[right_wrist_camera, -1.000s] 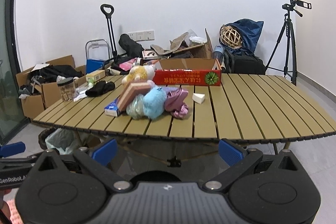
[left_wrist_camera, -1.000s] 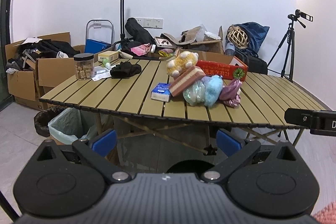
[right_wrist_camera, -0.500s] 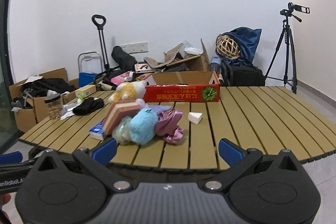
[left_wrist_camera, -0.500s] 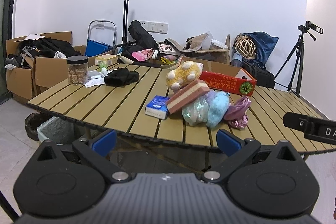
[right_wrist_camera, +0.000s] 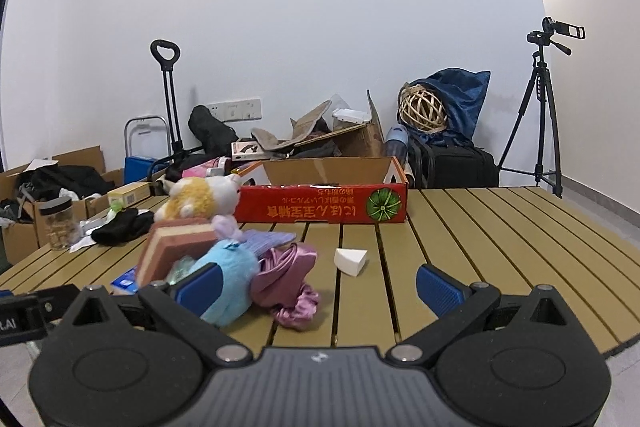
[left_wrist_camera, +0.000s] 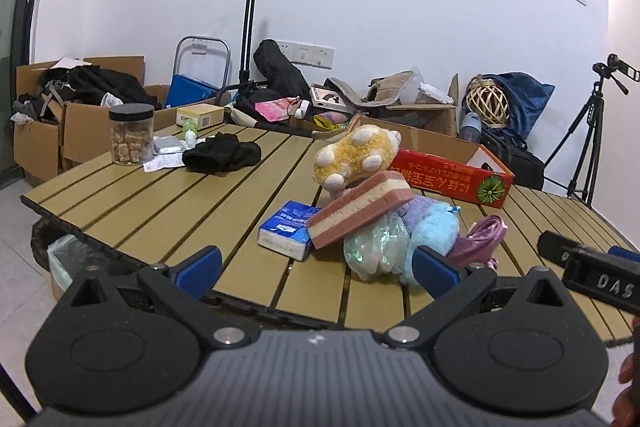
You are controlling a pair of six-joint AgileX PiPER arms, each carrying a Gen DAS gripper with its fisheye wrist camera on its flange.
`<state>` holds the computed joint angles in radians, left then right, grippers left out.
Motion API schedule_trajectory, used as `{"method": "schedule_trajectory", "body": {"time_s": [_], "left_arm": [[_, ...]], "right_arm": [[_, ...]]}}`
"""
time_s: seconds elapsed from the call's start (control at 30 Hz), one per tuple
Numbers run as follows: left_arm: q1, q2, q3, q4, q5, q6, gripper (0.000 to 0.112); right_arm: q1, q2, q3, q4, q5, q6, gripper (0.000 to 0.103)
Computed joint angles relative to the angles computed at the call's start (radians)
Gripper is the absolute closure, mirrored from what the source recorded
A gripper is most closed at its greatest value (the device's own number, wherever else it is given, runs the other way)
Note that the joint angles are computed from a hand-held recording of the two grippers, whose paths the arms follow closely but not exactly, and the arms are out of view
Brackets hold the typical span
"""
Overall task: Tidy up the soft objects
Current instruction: 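Move both tools toward the pile of items on the table, then grasp the pink satin bow with the right tool while the left tool approaches the blue plush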
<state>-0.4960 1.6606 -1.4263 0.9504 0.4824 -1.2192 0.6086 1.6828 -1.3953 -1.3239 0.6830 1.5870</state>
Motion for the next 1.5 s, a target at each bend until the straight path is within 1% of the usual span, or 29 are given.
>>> {"method": "schedule_trajectory", "body": {"time_s": [0.1,0.23,0.3,0.37,0.47,0.5,0.57,0.6,0.7,0.8,0.83,0.9,0.93,0.97,1.1,1.17,1.27,1.37,1.5], "left_arm": [[0.006,0.051,-0.048,0.027,-0.009,-0.037,0.009],[0.021,0.127,-0.145,0.016,0.008,-0.024,0.009],[0.036,0.155,-0.181,-0.009,0.005,0.004,0.009],[0.059,0.172,-0.193,-0.026,-0.016,0.019,0.009],[0.083,0.186,-0.189,-0.035,-0.02,0.021,0.009],[0.092,0.192,-0.191,-0.058,-0.022,0.04,0.009],[0.114,0.199,-0.196,-0.118,-0.028,0.088,0.009],[0.123,0.199,-0.193,-0.133,-0.033,0.095,0.009],[0.136,0.198,-0.191,-0.157,-0.038,0.114,0.009],[0.137,0.197,-0.186,-0.156,-0.043,0.121,0.009],[0.136,0.197,-0.185,-0.157,-0.045,0.124,0.009],[0.134,0.198,-0.186,-0.165,-0.046,0.134,0.009],[0.132,0.196,-0.182,-0.166,-0.052,0.137,0.009],[0.13,0.193,-0.177,-0.159,-0.057,0.133,0.009],[0.117,0.18,-0.157,-0.119,-0.065,0.112,0.009],[0.112,0.174,-0.146,-0.121,-0.076,0.123,0.009],[0.106,0.168,-0.13,-0.104,-0.088,0.121,0.009],[0.1,0.165,-0.125,-0.097,-0.096,0.123,0.009],[0.099,0.162,-0.125,-0.135,-0.113,0.168,0.009]], "right_arm": [[-0.045,0.047,-0.005,-0.072,-0.073,0.071,0.0],[-0.087,0.119,-0.05,-0.099,-0.148,0.118,0.002],[-0.097,0.165,-0.096,-0.087,-0.165,0.093,0.002],[-0.103,0.215,-0.152,-0.044,-0.166,0.023,0.003],[-0.116,0.283,-0.234,0.073,-0.161,-0.116,0.012],[-0.123,0.3,-0.251,0.1,-0.17,-0.147,0.012],[-0.134,0.327,-0.28,0.127,-0.185,-0.189,0.015],[-0.136,0.345,-0.301,0.141,-0.186,-0.219,0.016],[-0.144,0.388,-0.362,0.206,-0.193,-0.317,0.024],[-0.146,0.419,-0.414,0.281,-0.188,-0.416,0.033],[-0.147,0.428,-0.427,0.306,-0.186,-0.446,0.039],[-0.15,0.446,-0.456,0.365,-0.179,-0.513,0.048],[-0.149,0.452,-0.464,0.376,-0.173,-0.525,0.052],[-0.15,0.453,-0.461,0.379,-0.176,-0.528,0.053],[-0.158,0.433,-0.419,0.335,-0.22,-0.467,0.062],[-0.164,0.414,-0.376,0.286,-0.254,-0.397,0.07],[-0.165,0.401,-0.349,0.248,-0.262,-0.337,0.078],[-0.164,0.382,-0.315,0.165,-0.258,-0.237,0.082],[-0.164,0.341,-0.247,0.023,-0.253,-0.076,0.082]]}}
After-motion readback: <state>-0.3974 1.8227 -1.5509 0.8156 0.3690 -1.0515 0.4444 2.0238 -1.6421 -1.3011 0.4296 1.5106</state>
